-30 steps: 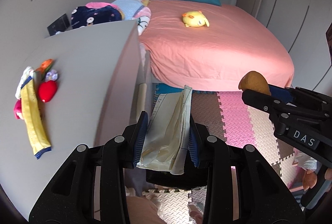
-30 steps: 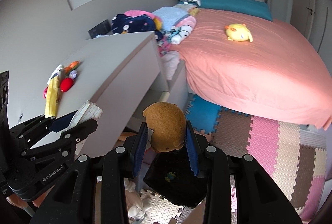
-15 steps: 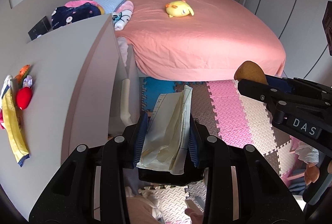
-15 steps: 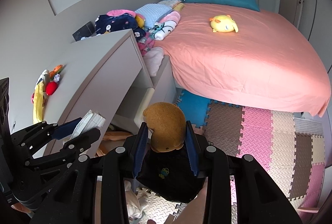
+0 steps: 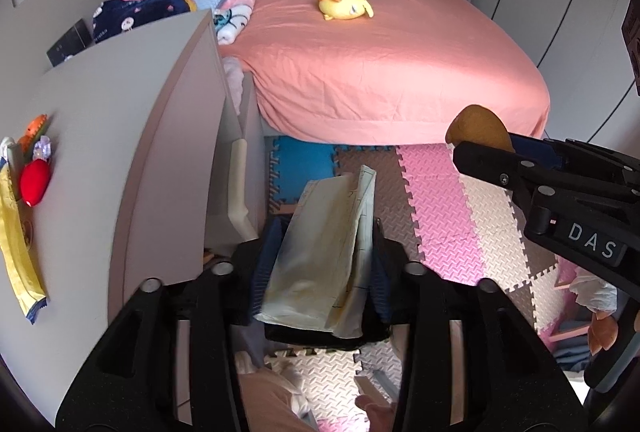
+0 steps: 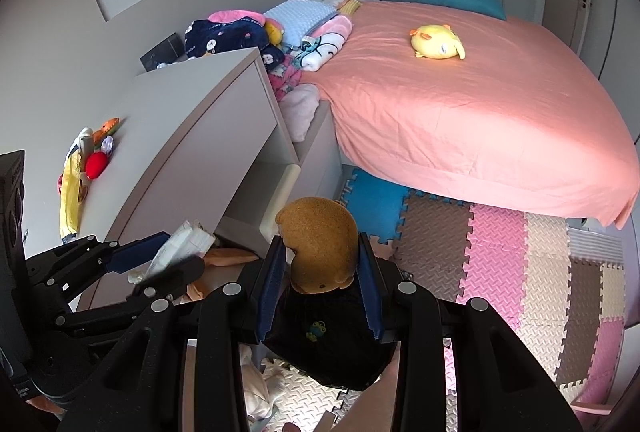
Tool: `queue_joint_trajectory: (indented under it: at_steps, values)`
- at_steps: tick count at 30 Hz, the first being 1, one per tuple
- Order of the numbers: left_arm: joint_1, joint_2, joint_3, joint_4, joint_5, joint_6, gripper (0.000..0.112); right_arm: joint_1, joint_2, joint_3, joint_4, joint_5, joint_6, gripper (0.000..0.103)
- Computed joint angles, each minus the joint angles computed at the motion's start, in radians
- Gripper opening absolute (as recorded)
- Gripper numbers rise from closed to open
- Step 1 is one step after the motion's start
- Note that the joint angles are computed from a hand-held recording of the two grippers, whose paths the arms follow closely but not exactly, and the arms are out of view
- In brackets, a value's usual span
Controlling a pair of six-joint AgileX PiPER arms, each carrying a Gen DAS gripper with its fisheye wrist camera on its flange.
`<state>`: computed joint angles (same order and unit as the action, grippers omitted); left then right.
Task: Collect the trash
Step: 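Carry the paper bag and brown bear over the black bin and release both, then return both open tools to the yellow snack wrapper on the table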
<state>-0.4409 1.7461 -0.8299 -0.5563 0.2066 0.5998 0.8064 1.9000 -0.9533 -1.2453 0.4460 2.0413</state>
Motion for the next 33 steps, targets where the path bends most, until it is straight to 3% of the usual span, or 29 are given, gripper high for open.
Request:
queue_joint_trajectory:
  at_steps: [1,3,5,7,13,33]
  values:
    - [0.001,0.003,-0.004,0.038,0.004,-0.043,0.082,-0.006,0.002,-0.006,0.016,-0.007,-0.020,0.042]
    - [-0.007,-0.007,0.010,0.154,-0.030,-0.165,0.091,-0.014,0.003,-0.013,0.031,-0.019,-0.035,0.055]
    - [-0.010,-0.011,0.014,0.215,-0.035,-0.218,0.091,-0.008,0.006,-0.023,0.039,0.003,-0.040,0.065]
    - [-0.006,-0.011,0.015,0.261,-0.038,-0.259,0.091,-0.002,0.006,-0.031,0.042,0.021,-0.046,0.066]
    - [0.019,-0.012,0.015,0.203,-0.032,-0.200,0.091,0.004,0.014,-0.040,0.038,0.029,-0.037,0.071]
    - [0.064,-0.028,0.037,0.174,-0.043,-0.170,0.091,0.033,0.038,-0.077,0.030,0.026,-0.027,0.071]
